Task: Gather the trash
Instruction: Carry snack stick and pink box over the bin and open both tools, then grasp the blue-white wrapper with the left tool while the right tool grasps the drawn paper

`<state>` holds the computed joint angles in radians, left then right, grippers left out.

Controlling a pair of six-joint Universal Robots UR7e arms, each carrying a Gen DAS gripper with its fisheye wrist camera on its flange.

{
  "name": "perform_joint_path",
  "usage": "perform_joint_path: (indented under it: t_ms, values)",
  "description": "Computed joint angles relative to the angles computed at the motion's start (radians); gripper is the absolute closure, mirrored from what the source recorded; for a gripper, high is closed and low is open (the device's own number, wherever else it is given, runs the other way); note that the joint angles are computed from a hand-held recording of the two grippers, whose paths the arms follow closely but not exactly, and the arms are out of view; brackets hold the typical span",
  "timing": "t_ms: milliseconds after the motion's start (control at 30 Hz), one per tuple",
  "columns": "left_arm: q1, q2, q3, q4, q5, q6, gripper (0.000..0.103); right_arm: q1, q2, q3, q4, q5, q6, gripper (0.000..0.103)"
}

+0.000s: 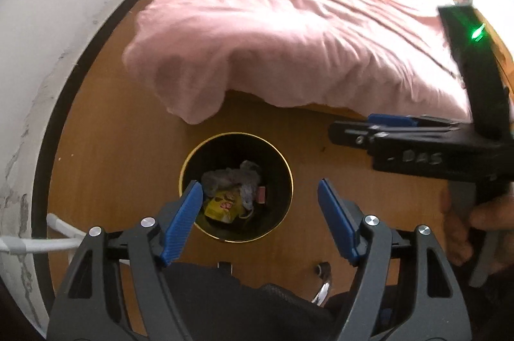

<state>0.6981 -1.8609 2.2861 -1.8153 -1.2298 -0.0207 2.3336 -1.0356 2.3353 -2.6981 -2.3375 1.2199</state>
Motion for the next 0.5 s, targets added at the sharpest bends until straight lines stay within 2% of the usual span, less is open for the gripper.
perform_joint_path:
  t_ms: [167,267,367,500]
  values:
    - [-0.030,-0.121,-0.091,0.105,0.044,-0.033,0.018,0.052,0.049,-0.091,0.072,-0.059,-0.051,0.034]
    - [-0.041,-0.200,-0.174,0.180,0.113,-0.047,0.014,0.097,0.108,-0.193,0.088,-0.077,-0.140,0.034]
    - [-0.023,-0.267,-0.271,0.254,0.212,-0.075,0.013,0.143,0.206,-0.343,0.078,-0.083,-0.291,0.034]
    - [0.042,-0.327,-0.426,0.366,0.411,-0.132,0.013,0.187,0.392,-0.624,0.007,-0.021,-0.606,0.034]
